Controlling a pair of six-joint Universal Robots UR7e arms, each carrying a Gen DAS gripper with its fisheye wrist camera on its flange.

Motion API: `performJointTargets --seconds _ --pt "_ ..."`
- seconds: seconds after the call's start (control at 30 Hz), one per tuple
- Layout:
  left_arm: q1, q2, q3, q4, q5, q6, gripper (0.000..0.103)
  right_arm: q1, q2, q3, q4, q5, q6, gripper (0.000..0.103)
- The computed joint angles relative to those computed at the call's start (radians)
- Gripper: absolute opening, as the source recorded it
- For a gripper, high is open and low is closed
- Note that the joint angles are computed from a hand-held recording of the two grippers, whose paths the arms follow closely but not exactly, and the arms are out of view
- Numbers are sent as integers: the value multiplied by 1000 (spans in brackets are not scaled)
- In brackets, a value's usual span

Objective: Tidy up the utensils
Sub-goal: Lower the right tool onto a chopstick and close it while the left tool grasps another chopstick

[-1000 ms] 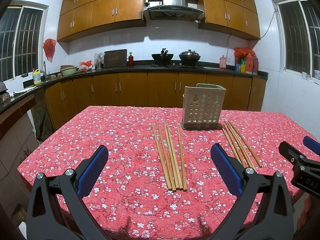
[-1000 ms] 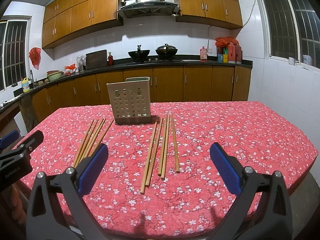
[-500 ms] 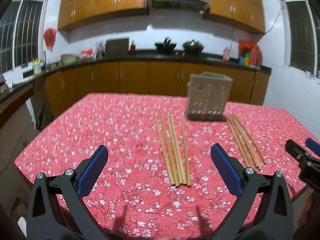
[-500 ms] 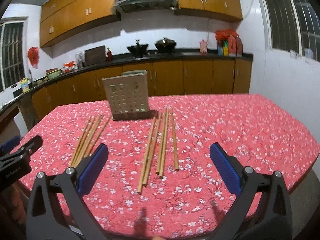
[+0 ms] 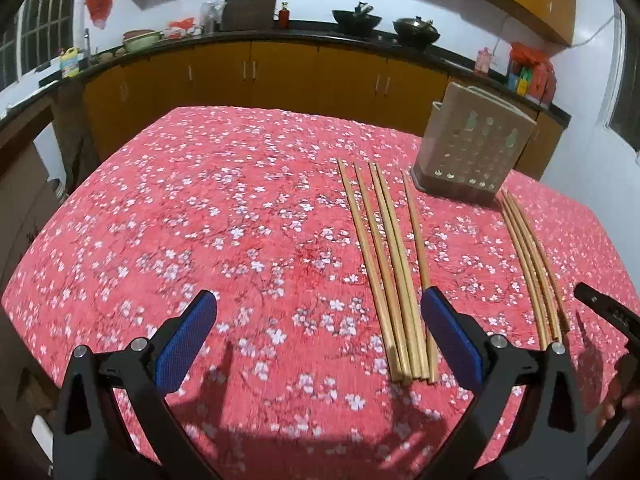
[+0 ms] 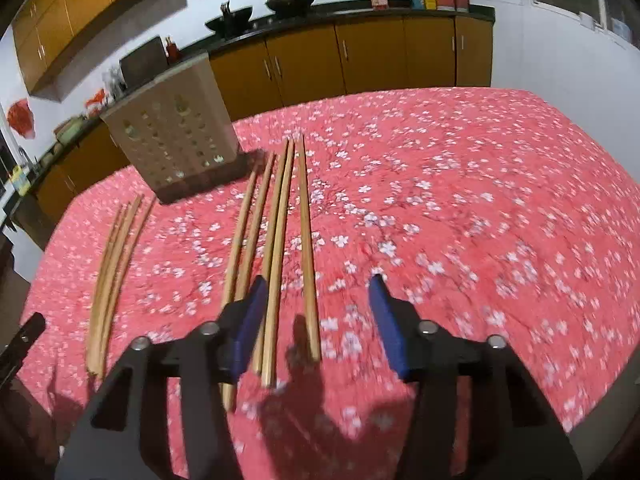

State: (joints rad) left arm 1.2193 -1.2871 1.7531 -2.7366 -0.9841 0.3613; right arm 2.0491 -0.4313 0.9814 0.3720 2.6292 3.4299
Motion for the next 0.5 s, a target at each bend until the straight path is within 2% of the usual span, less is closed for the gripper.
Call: performJointTargets --seconds 0.03,0.1,0.17,0.27,0.5 --pt "1 4 -4 5 -2 5 94 -7 17 -30 33 -5 8 43" --pt "4 18 -22 43 -11 7 77 -23 46 -79 95 -21 29 37" --pt "9 38 -45 79 -25 2 67 -36 68 -118 149 -34 52 27" --pt "17 54 -68 133 -53 -6 57 -37 73 -122 127 -10 14 20" --pt "22 95 -108 210 -42 -24 33 -36 69 -108 103 4 -15 17"
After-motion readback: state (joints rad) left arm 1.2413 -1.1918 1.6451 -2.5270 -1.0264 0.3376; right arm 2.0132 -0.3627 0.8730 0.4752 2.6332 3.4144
